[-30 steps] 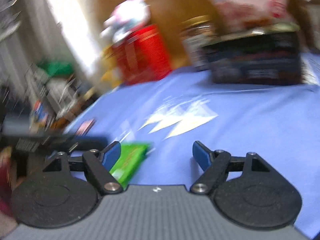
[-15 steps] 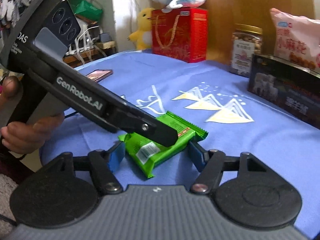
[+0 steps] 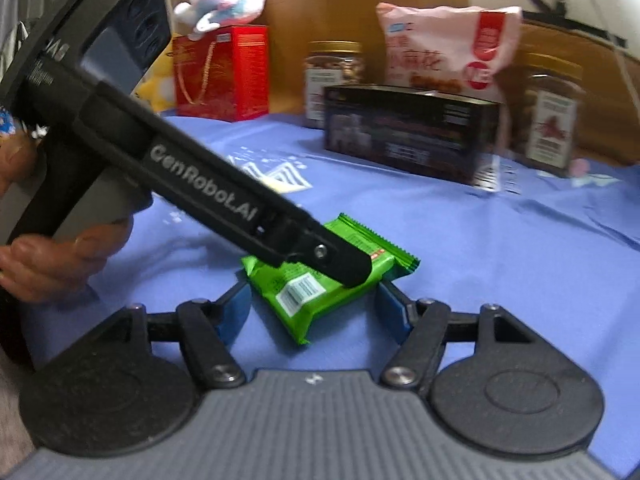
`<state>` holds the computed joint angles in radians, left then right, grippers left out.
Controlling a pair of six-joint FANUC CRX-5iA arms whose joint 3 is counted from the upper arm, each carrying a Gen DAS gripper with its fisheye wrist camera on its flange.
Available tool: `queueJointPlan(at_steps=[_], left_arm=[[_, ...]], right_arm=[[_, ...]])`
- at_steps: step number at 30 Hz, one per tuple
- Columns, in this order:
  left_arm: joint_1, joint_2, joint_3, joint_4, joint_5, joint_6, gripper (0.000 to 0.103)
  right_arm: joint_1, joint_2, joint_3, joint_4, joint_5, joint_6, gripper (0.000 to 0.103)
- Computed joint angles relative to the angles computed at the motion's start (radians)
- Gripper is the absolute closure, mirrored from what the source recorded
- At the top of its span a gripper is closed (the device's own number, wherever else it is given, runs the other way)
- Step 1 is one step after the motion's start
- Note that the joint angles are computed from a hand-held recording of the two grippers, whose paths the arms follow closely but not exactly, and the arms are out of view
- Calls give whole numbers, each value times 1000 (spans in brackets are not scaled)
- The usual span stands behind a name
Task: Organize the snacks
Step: 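Carry the green wafer bar into the black tin and open the left gripper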
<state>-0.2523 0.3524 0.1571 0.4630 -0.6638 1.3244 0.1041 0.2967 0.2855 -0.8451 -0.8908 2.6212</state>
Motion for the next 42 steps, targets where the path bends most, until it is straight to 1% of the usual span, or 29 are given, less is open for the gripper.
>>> queueJointPlan(at_steps=[2,4,5,6,7,11,15,18,20,22,25,27,28,30,31,32,35,37,40,42], left_arm=[[-1,1,6,-9,-7,3,42],[9,-8,-15,28,-9,-15,44],[14,-12,-25,46,-11,-23,45],[18,-15,-34,63,-11,-31,49],[20,-18,-36,56,-8,-22,51],[22,-27,0,-55,-5,84,53],[45,-37,55,-72,36,79,55],[54,2,185,-168,43,138,55],[61,68,316,-230,28,165,55],[71,160,465,-256,-24,192,55],[94,324,702,-249,-136,237,54],[103,414,829,-247,-200,274,54],[106,447,873,-252,-222,282,54],[107,494,939,-269,-250,307,55],[105,533,1008,-292,-293,332,55],[100,551,1042,-314,-316,353,53],[84,515,985,-367,-284,364,53],[76,468,923,-393,-260,381,52],[59,350,762,-447,-195,430,52],[33,275,676,-537,-170,476,52]], right_arm=[[-10,-5,-10,-10,3,8,31],[-19,-7,-15,-24,-2,19,32],[-19,-7,-14,-26,-3,25,33],[-21,-3,-10,-36,-10,38,47],[-29,3,2,-52,-34,46,57],[-20,33,57,-61,-67,1,66],[-31,66,141,-167,-56,60,66],[-24,137,276,-214,-47,47,66],[-9,205,390,-200,-37,-7,66],[13,286,512,-142,-18,-75,66],[54,394,658,-13,16,-191,66],[79,455,727,76,29,-251,66],[86,477,751,103,31,-276,66],[93,498,767,130,52,-321,65],[100,495,751,151,86,-347,65],[100,487,736,152,97,-359,64],[81,463,704,105,93,-375,62],[67,419,637,64,114,-362,61],[35,343,529,-22,132,-352,61],[17,290,454,-78,138,-349,60]])
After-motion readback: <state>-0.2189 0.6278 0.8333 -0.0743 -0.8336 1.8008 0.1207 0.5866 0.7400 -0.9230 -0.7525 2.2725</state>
